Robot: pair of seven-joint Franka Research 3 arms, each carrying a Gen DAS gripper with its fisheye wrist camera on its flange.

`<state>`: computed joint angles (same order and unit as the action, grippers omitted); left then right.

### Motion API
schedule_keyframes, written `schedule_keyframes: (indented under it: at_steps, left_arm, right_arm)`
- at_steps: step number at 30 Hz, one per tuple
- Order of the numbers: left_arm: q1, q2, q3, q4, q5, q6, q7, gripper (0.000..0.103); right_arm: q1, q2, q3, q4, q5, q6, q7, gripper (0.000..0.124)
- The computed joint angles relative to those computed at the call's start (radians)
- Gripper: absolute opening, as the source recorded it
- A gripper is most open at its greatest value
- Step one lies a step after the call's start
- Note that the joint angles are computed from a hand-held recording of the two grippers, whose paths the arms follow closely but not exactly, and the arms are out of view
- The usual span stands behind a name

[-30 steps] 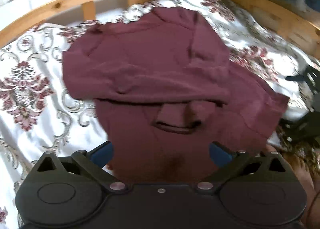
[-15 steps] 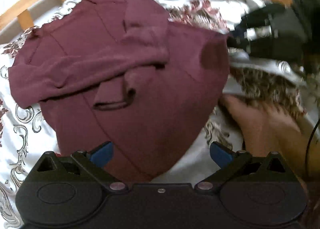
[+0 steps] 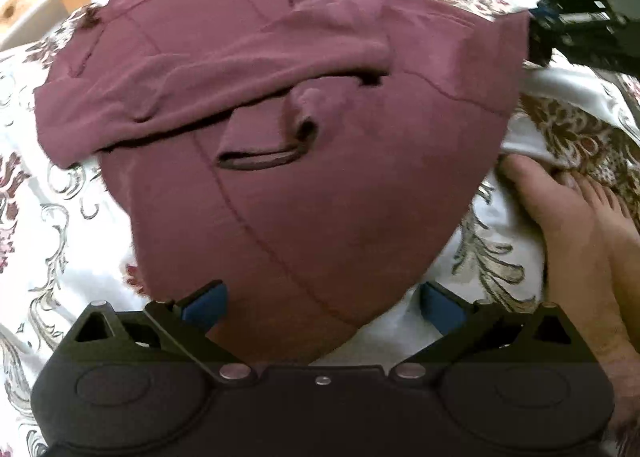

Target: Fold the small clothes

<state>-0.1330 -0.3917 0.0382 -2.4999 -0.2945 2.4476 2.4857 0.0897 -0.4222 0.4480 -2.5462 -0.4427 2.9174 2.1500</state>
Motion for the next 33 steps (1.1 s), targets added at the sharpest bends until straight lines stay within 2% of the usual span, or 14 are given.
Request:
schedule_keyframes:
  at_steps: [3, 6, 8, 9, 11, 16, 18, 20, 22, 26, 29, 33]
  left_arm:
    - [0.006, 0.007, 0.001, 0.011, -0.01, 0.014, -0.027, 0.089]
    - [0.001, 0.015, 0.015, 0.029, -0.042, 0.005, -0.024, 0.066]
    - [0.0, 0.024, 0.027, 0.05, -0.069, -0.014, -0.008, 0.032]
    - [-0.001, 0.031, 0.039, 0.067, -0.093, -0.036, 0.007, 0.029]
    - [0.006, 0.044, 0.052, 0.096, -0.137, -0.074, 0.028, 0.016]
    - [0.045, 0.084, 0.042, 0.141, -0.207, -0.1, 0.034, 0.018]
    - [0.059, 0.08, 0.029, 0.137, -0.21, -0.104, 0.039, 0.026]
    - [0.064, 0.056, 0.002, 0.102, -0.183, -0.05, 0.045, 0.049]
    - [0.047, 0.032, -0.005, 0.066, -0.166, -0.008, 0.078, 0.064]
    - [-0.023, -0.013, 0.019, 0.005, -0.209, 0.046, 0.199, 0.08]
    - [-0.059, -0.029, 0.01, -0.043, -0.214, 0.136, 0.235, 0.082]
    - [-0.108, -0.016, 0.003, -0.078, -0.195, 0.248, 0.22, 0.082]
  right_arm:
    - [0.008, -0.003, -0.005, -0.006, 0.011, 0.0, 0.006, 0.011]
    - [0.022, 0.003, -0.024, -0.004, 0.032, 0.01, -0.006, 0.01]
    - [0.045, 0.013, -0.05, 0.0, 0.064, 0.019, -0.027, 0.01]
    - [0.056, 0.019, -0.063, 0.004, 0.082, 0.023, -0.04, 0.01]
    - [0.074, 0.034, -0.086, 0.015, 0.114, 0.023, -0.068, 0.01]
    - [0.114, 0.073, -0.138, 0.04, 0.205, 0.018, -0.121, 0.011]
    - [0.121, 0.08, -0.146, 0.045, 0.231, 0.017, -0.126, 0.011]
    - [0.126, 0.083, -0.151, 0.047, 0.255, 0.02, -0.123, 0.011]
    - [0.133, 0.083, -0.158, 0.051, 0.281, 0.022, -0.124, 0.011]
    - [0.14, 0.083, -0.167, 0.061, 0.322, 0.032, -0.123, 0.011]
    - [0.139, 0.08, -0.17, 0.064, 0.34, 0.044, -0.128, 0.011]
    - [0.142, 0.078, -0.174, 0.064, 0.369, 0.062, -0.137, 0.011]
